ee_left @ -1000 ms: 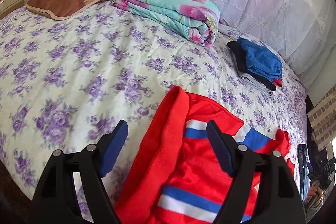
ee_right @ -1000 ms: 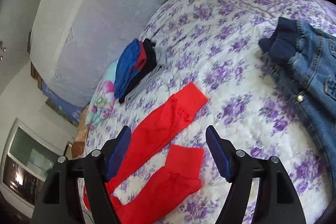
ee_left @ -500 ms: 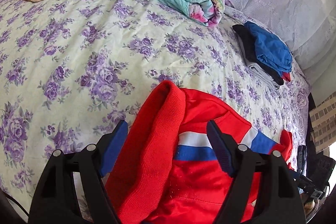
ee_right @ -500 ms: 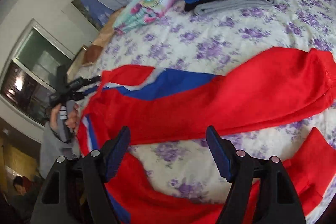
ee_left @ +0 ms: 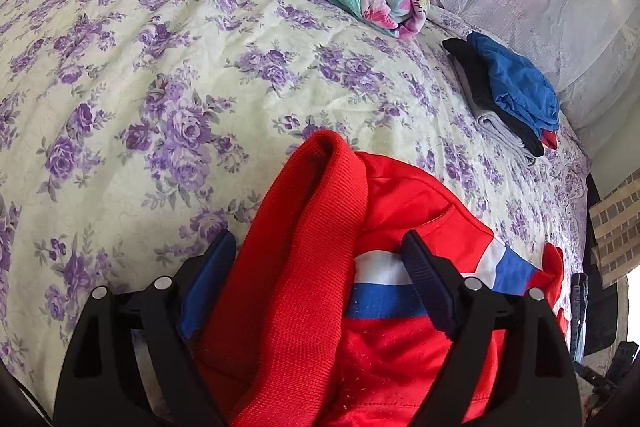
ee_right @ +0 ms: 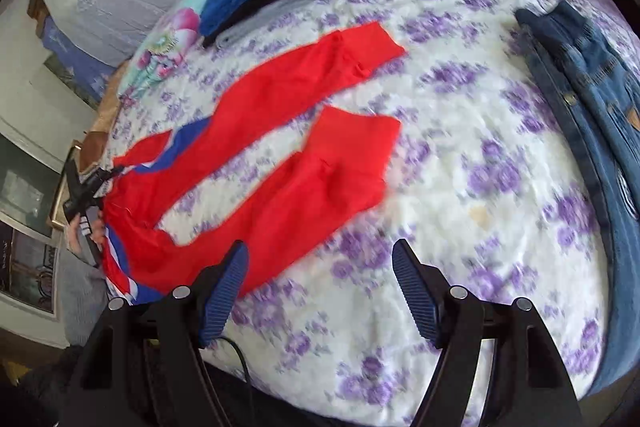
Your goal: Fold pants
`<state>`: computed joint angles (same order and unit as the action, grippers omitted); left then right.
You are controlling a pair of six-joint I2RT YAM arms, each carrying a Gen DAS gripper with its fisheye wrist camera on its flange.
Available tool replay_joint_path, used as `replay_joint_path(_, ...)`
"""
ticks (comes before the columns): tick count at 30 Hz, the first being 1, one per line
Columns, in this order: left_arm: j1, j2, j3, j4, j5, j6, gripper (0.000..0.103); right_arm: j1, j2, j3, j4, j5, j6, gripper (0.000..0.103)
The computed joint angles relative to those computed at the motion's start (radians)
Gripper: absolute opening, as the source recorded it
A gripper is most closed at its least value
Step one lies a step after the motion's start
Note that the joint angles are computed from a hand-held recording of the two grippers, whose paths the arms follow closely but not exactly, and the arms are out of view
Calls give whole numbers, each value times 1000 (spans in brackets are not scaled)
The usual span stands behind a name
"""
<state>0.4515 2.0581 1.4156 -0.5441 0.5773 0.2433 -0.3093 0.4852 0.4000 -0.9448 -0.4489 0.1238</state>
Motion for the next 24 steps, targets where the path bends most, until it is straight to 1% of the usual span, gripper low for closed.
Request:
replay_joint_path(1,1,-4,-9,9,2,2,83,70,62,-8,119,14,72,75)
replay_joint_path(2,5,-4,-14,16,11,-1,83,126,167,-5,245,15,127,74)
replay_joint_path(4,13,3,-16,21,33,3,85,169,384,20,457,-27,188,72)
replay_joint_path(5,16,6,-16,24,45,6,86,184,482,44,538,-17,228,66)
replay_joint_path(6,20,6,-18,28,55,3,86,178,554,72,577,-1,243,62)
replay_joint_path(7,21,6,-19,29,61,3,87,172,610,103,596,27,242,58)
replay_joint_path(10,18,8,-24,35,77,18,94,182,694,176,580,197,189,59)
replay_joint_path(11,17,8,-27,40,78,20,95,183,718,193,572,231,166,59)
replay_joint_path(12,14,6,-32,46,76,20,95,177,748,206,570,233,146,59)
replay_joint_path(14,12,3,-38,55,74,20,96,179,812,226,572,198,129,59)
replay_joint_path(16,13,2,-39,56,76,21,96,226,874,247,584,205,111,58)
replay_joint_path(17,13,2,-39,54,77,20,96,249,895,252,593,226,95,51)
replay_joint_path(18,14,3,-38,53,78,21,96,271,900,249,600,254,81,42)
replay_joint_path(19,15,4,-37,51,80,21,96,283,898,245,599,276,57,23)
replay_joint_path(20,15,3,-37,52,82,21,96,275,878,233,596,262,33,16)
replay_joint_path(22,16,3,-36,50,84,20,96,243,769,184,578,251,2,10)
replay_joint_path(24,16,3,-35,49,87,19,96,196,604,132,515,224,-32,8)
